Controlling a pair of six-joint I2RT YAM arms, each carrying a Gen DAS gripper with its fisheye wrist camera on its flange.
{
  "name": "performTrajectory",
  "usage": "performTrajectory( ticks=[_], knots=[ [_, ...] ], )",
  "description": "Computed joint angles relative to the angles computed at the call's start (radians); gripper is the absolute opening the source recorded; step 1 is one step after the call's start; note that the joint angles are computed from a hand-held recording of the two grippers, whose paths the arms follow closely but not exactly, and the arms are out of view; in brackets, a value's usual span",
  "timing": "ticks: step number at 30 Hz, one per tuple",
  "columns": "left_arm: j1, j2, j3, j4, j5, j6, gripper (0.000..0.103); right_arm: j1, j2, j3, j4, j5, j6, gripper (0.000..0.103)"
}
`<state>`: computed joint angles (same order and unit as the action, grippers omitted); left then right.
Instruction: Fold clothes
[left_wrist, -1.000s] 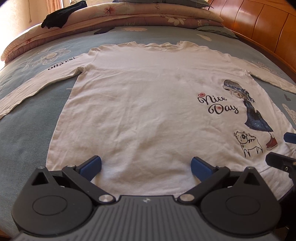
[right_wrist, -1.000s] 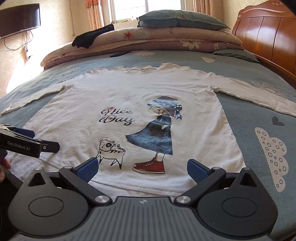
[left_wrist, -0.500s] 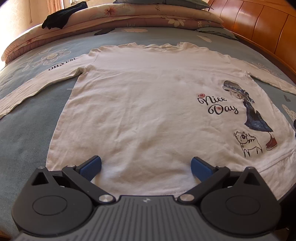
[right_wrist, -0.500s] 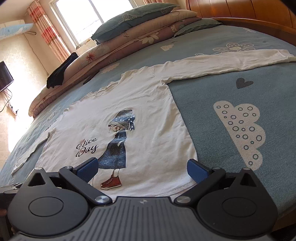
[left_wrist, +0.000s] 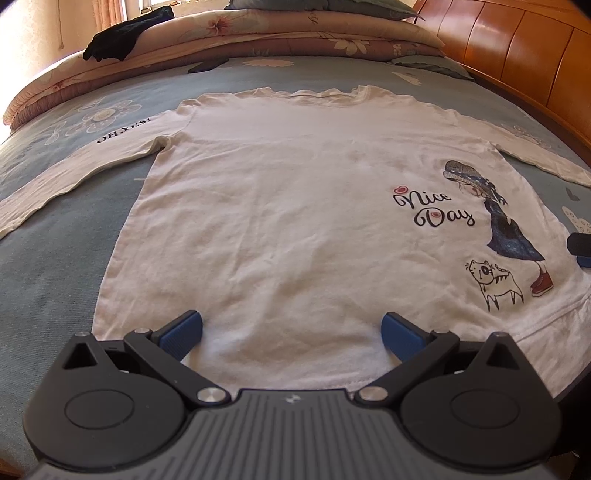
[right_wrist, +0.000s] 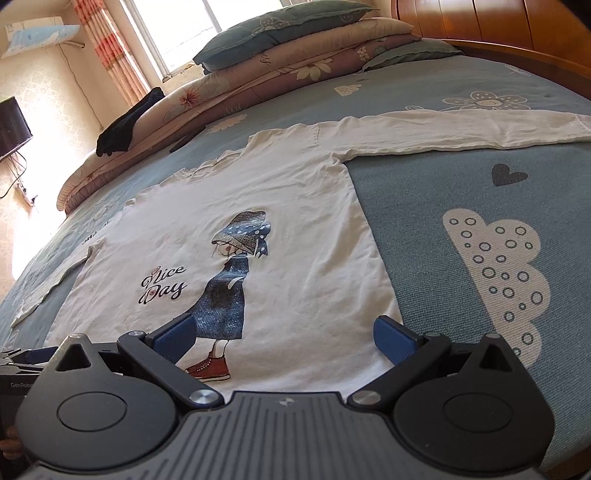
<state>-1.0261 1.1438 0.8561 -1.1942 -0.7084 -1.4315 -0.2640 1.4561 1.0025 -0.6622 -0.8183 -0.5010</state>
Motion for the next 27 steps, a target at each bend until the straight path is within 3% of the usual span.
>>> performTrajectory(
  ticks=[8, 18, 22, 27],
  knots=[
    [-0.048, 0.11, 0.139, -0.085, -0.021, -0.028, 0.103, 0.006, -0.036, -0.05, 0.063, 0.012, 0.007, 0.103],
    [-0.018, 0.218, 0.189, 0.041, 0.056, 0.068, 0.103, 0.007, -0.054, -0.073, 0.085, 0.017, -0.015, 0.103],
    [-0.033, 0.189, 0.153, 0.058, 0.059, 0.021, 0.103, 0.004, -0.05, -0.07, 0.082, 0.011, -0.006, 0.103],
    [-0.052, 0.121, 0.113, -0.005, 0.058, -0.075, 0.103, 0.011, -0.062, -0.082, 0.095, 0.024, -0.003, 0.103]
  ],
)
